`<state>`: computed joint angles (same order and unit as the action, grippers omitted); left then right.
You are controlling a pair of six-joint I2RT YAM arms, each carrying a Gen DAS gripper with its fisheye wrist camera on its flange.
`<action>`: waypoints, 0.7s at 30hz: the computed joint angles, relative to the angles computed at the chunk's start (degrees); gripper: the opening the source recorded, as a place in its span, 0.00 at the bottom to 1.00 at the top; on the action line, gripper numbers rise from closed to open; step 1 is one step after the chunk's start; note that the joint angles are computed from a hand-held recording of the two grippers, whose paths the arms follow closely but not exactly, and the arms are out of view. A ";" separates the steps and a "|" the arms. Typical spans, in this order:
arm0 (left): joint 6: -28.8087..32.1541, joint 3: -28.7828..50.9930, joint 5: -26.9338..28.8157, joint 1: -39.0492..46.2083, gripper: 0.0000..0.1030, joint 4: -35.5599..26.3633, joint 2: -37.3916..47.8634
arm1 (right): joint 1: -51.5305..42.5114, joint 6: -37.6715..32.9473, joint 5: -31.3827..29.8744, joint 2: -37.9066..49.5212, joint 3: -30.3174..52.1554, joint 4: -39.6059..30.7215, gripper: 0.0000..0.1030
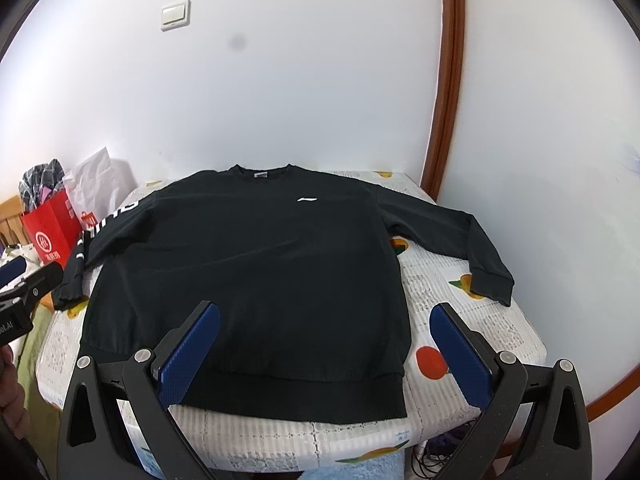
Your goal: Fold small clothes
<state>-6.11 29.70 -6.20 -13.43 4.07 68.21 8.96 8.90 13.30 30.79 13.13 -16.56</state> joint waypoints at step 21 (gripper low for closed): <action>6.20 14.16 -0.93 14.98 0.98 11.17 34.63 | -2.32 -0.74 -7.02 51.20 11.13 31.13 1.00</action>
